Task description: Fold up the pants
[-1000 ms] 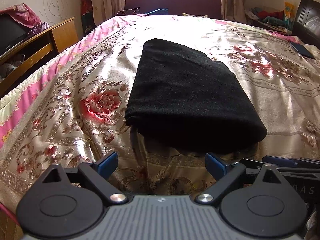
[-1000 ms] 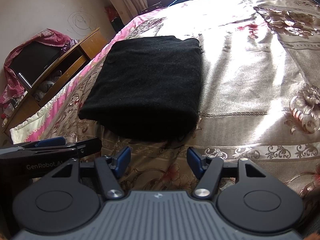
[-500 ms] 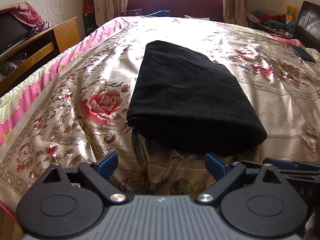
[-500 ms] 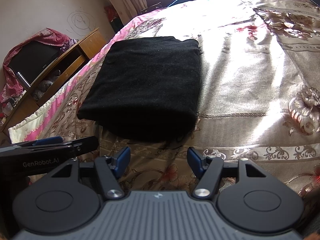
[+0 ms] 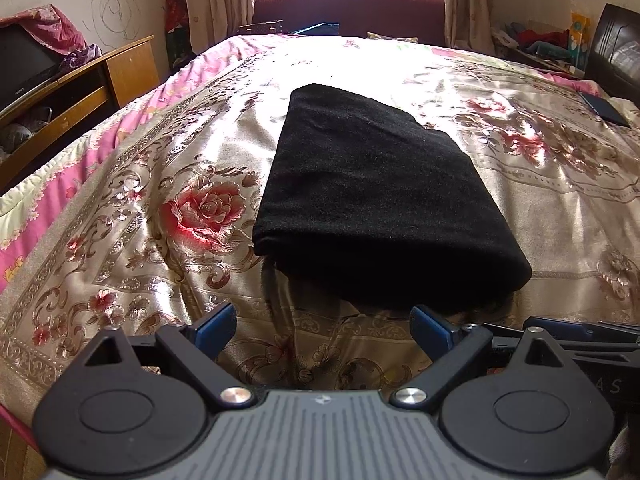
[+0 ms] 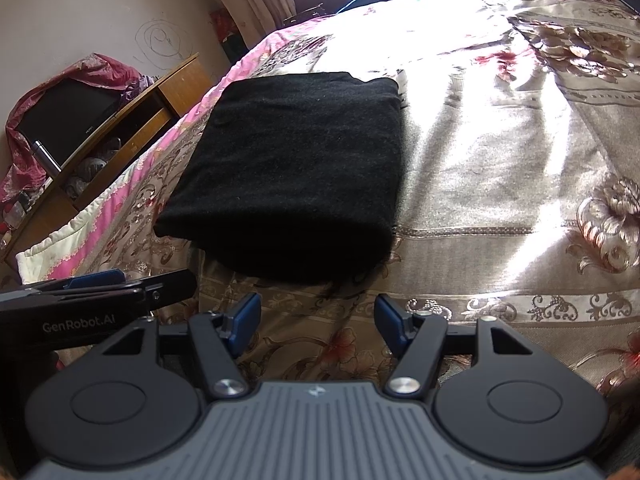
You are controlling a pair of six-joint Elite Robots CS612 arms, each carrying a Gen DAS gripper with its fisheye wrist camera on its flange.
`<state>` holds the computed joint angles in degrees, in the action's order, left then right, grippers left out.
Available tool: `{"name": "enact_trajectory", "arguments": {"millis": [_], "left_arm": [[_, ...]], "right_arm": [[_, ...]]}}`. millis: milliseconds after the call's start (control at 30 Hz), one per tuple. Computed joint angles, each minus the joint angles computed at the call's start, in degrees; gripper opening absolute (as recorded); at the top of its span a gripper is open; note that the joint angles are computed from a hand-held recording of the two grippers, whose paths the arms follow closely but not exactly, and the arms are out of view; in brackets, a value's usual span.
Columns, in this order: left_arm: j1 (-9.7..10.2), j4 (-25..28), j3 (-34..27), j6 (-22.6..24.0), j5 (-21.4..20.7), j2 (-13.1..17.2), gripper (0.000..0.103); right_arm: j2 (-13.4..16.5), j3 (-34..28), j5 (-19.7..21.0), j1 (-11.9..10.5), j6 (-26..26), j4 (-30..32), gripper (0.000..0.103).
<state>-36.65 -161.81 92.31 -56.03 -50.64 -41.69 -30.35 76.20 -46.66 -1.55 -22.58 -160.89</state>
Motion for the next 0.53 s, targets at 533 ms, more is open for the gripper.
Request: {"name": "enact_trajectory", "arguments": {"millis": [533], "left_arm": [[-0.13,-0.1,0.0,-0.3,0.6,0.1,0.103]], "right_arm": [[0.1,-0.2,0.1,-0.1,-0.3,0.3,0.064]]}}
